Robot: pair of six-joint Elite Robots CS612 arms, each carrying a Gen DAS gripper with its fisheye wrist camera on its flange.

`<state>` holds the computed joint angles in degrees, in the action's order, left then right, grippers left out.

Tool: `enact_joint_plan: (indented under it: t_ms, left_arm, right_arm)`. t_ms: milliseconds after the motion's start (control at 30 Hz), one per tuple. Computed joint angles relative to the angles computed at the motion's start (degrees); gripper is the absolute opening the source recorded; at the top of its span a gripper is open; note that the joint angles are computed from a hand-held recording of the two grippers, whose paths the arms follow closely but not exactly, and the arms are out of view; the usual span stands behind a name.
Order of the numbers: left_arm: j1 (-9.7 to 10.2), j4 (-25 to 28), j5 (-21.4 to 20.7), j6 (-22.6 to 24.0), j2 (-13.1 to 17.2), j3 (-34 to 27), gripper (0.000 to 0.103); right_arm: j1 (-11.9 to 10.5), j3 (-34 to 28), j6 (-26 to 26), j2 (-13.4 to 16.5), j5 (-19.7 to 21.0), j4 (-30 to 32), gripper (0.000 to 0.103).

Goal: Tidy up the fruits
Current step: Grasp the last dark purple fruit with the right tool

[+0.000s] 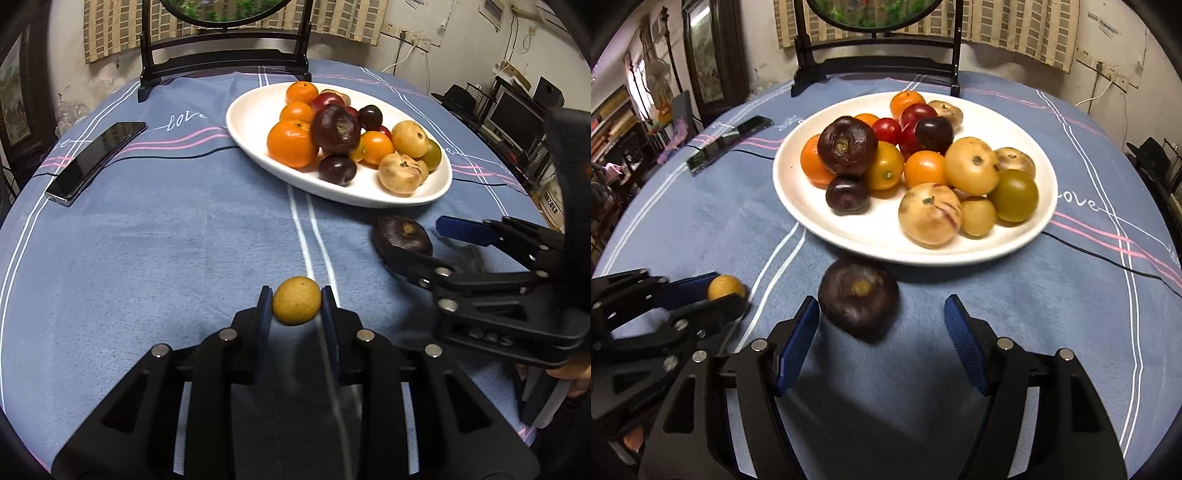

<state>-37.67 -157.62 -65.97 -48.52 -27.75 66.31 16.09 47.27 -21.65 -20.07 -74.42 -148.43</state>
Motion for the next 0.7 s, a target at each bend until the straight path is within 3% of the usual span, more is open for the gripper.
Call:
enact_joint_plan:
  t_ms: [67,133,167,200,267,500,700]
  left_arm:
    - [0.07,-0.34,-0.11,-0.03,-0.03,0.18,0.027]
    - [0.04,-0.19,0.06,0.05,0.1,-0.07,0.027]
    - [-0.02,-0.06,0.23,0.11,0.12,-0.1,0.027]
    - [-0.02,0.07,0.3,0.11,0.16,-0.22,0.027]
    - [-0.01,0.04,0.29,0.0,0.21,-0.23,0.027]
    - [-0.14,0.68,0.77,0.71,0.06,-0.55,0.027]
    - [-0.29,0.95,2.25,3.88,0.15,-2.52,0.027]
  right_arm:
    - [0.47,-0.54,-0.56,0.41,-1.37,-0.12,0.07]
    - [0.74,-0.57,-1.56,0.53,-1.46,-0.04,0.059]
    - [0.73,-0.4,-2.08,0.44,-0.9,-0.06,0.048]
    - [0.84,0.04,-2.79,0.21,-1.17,-0.51,0.046]
    - [0.91,0.48,-3.11,-0.03,-1.49,-0.97,0.046]
    - [-0.96,4.22,-0.85,-2.28,3.14,-4.4,0.046]
    - [-2.58,6.07,0.97,-3.67,4.93,-7.92,0.046]
